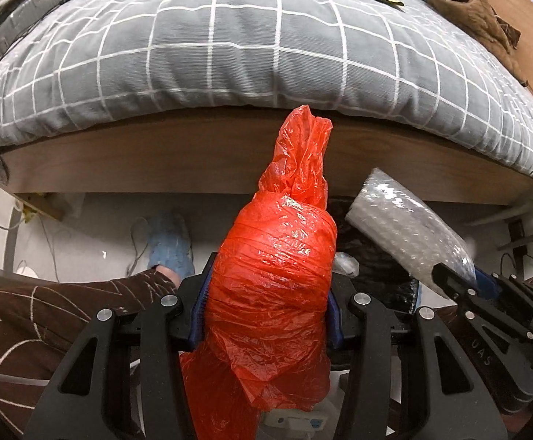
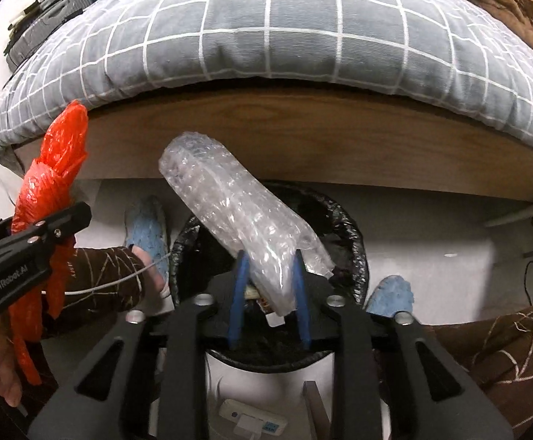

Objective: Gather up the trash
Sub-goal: 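Carry the red bag and bubble-wrap tube with both tools over the bin, then open the right tool to drop the bubble-wrap tube into the bin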

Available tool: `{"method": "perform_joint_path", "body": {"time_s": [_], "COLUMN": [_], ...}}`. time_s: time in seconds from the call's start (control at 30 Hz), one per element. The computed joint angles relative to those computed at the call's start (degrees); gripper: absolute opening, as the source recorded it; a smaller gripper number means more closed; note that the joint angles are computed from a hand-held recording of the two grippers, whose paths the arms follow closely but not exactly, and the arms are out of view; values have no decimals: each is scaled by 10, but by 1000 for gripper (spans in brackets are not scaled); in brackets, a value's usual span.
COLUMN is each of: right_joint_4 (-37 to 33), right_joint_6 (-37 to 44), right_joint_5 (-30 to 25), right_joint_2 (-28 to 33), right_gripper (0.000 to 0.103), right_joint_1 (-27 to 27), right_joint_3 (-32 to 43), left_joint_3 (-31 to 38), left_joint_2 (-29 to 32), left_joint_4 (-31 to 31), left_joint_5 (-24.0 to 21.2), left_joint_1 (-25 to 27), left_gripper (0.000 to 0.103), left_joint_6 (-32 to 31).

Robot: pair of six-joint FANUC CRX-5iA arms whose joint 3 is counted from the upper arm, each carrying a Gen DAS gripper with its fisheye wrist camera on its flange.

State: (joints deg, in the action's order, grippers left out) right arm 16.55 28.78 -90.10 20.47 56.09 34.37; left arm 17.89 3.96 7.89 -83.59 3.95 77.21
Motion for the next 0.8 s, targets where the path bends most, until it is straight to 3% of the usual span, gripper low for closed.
{"method": "perform_joint_path", "body": {"time_s": [0.17,0.37,0.57,0.8], "right_joint_4": [17,47,91,131], "right_joint_6": [-10,-28,-45,-77], "right_joint_5": [6,6,-2,-18], "right_joint_2": [-8,-35,-71,-116], "right_gripper": [58,78,91,95], "right_joint_1": [1,3,5,7], "right_joint_3": [-13,-43,-83,-131], "left_joint_3": [-1,5,25,45], "left_joint_2": [2,8,22,37], "left_joint_4": [3,7,17,24], "left_joint_5": [0,0,-5,-4], "left_joint_1": [-3,-27,-52,-98], "left_gripper": [48,48,48,48], "left_joint_6": [0,2,3,3]}}
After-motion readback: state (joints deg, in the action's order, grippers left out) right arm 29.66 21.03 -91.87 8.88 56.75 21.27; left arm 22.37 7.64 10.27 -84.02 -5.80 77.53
